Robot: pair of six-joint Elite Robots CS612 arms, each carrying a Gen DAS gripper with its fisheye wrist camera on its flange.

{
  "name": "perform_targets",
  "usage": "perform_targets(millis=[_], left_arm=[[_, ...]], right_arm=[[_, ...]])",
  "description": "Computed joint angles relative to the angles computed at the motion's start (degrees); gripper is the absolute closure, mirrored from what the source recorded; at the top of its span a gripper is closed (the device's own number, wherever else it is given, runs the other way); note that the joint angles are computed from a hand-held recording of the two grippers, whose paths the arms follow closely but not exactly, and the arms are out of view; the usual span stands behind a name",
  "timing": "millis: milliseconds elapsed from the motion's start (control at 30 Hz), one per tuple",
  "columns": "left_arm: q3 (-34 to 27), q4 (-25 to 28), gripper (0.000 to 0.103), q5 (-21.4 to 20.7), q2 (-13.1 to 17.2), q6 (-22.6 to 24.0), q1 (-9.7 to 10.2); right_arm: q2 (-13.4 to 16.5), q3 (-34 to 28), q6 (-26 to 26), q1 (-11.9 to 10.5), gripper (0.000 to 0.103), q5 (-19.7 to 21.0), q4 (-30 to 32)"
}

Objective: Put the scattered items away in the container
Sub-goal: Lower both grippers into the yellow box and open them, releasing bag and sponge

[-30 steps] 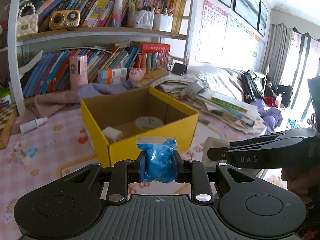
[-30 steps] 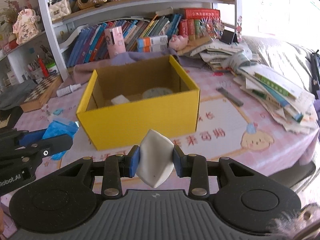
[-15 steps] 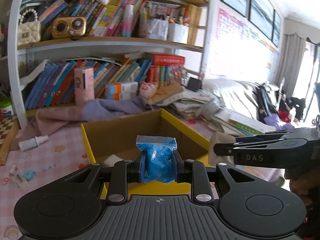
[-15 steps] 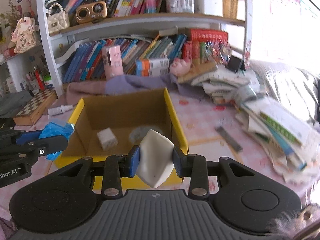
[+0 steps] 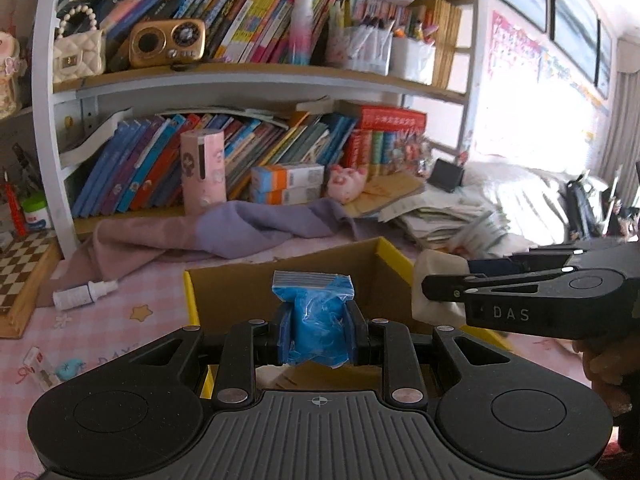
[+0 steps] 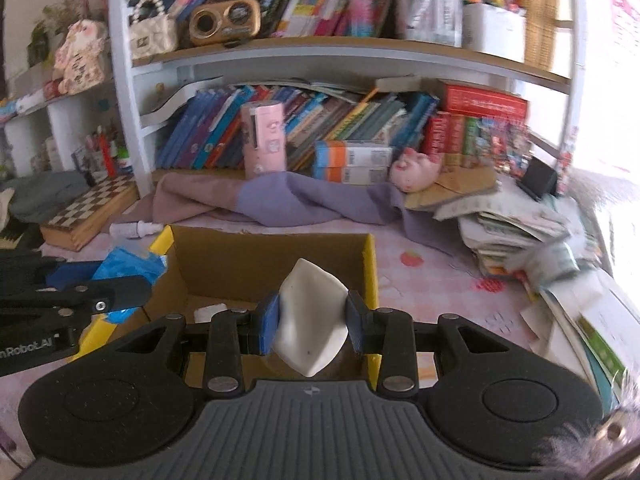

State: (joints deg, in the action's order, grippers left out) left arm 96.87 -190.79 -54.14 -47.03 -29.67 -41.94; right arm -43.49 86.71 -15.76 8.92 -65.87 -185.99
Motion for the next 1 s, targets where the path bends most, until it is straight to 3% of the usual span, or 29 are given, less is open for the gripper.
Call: perform_targets(millis=[333, 633, 1000], left_arm=[[-3.28, 12.05, 0.079, -2.20, 1.23, -4.01, 1.42], [-4.61, 19.54, 0.078, -5.64, 1.92, -7.10, 2.24], [-5.23, 21.03, 0.078, -7.32, 2.52, -7.09, 2.21]], right_arm=[[3.11, -6.73, -11.56, 1.13, 0.070, 1.73, 15.00], [3.95, -10.01, -17.75, 1.67, 0.069, 1.06, 28.49], [4.63, -11.36, -18.32, 1.91, 0.065, 0.60, 30.96]])
